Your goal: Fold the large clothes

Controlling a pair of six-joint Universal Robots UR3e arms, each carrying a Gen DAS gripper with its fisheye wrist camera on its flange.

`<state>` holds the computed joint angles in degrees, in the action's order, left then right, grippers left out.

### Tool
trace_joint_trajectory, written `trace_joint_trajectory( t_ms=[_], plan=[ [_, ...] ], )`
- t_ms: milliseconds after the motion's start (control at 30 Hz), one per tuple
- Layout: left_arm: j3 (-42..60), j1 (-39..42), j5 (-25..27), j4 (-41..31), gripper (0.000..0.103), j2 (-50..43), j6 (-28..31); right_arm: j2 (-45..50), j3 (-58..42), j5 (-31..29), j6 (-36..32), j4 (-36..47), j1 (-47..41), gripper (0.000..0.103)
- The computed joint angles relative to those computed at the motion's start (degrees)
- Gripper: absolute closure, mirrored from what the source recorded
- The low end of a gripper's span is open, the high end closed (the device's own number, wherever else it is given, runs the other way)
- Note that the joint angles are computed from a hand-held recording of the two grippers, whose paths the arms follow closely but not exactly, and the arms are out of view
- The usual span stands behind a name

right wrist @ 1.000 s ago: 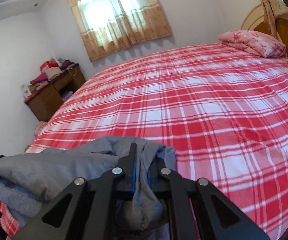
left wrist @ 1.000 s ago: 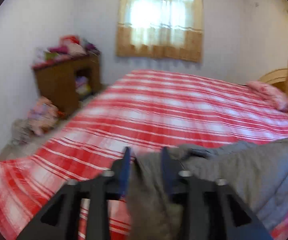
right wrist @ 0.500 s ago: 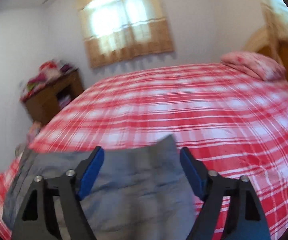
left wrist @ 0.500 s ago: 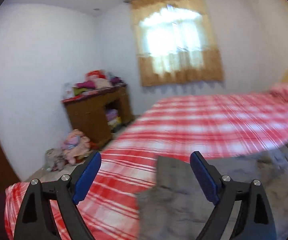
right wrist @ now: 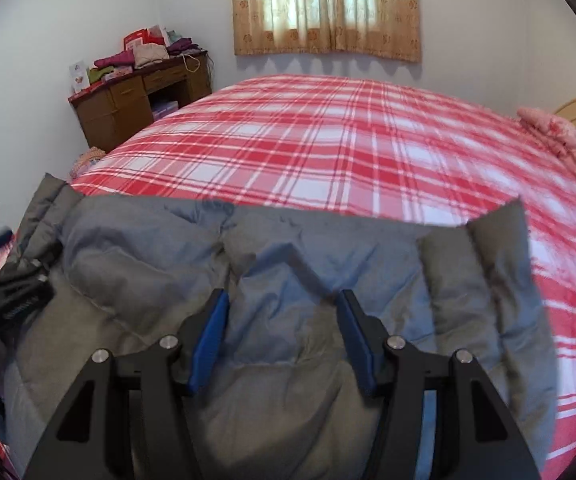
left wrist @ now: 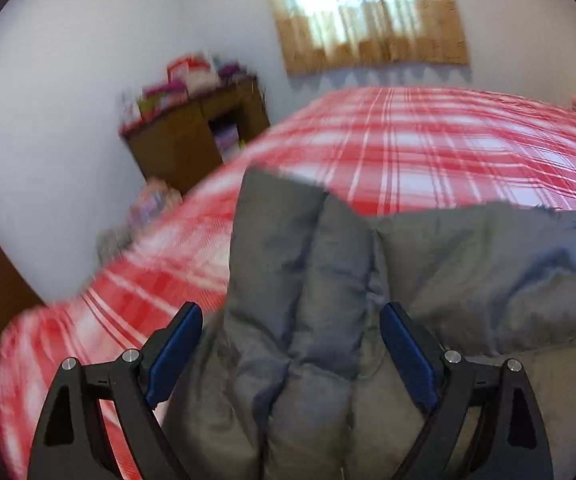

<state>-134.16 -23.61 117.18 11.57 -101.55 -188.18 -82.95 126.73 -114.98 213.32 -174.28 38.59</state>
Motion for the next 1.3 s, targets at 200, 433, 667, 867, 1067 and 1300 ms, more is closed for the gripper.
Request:
trace_joint_trajectory(
  t_ms=[200, 433, 667, 867, 1067, 1300],
  plan=[
    [0.2, 0.4, 0.2, 4.2, 0.011, -5.1, -1.4, 4.2, -1.4, -1.4, -0.4, -3.1, 0.6, 0.043],
    [0.0, 2.9, -3.4, -0.1, 0.008, -2.6, -1.7, 5.8, -0.3, 1.0, -0.7, -5.9, -1.3, 0.041],
    [1.4, 2.0, -2.1, -2.4, 0.006, -3.7, -2.1, 7.2, -2.2, 2.4, -0.9, -3.0, -2.4, 0.039],
    [1.9, 2.3, -2.1, -3.4, 0.006, -4.0, -1.9, 8.0, -3.7, 2.4, -0.9, -0.4, -2.5, 0.039],
    [2.6, 1.9, -1.6, -4.2, 0.005, -4.6, -1.9, 8.4, -4.6, 2.5, -1.1, 1.5, -2.7, 0.038],
    [3.1, 1.8, -1.5, -4.8, 0.005, -4.8, -2.1, 9.5, -6.9, 0.9, -0.9, 4.7, -1.7, 0.038]
  ],
)
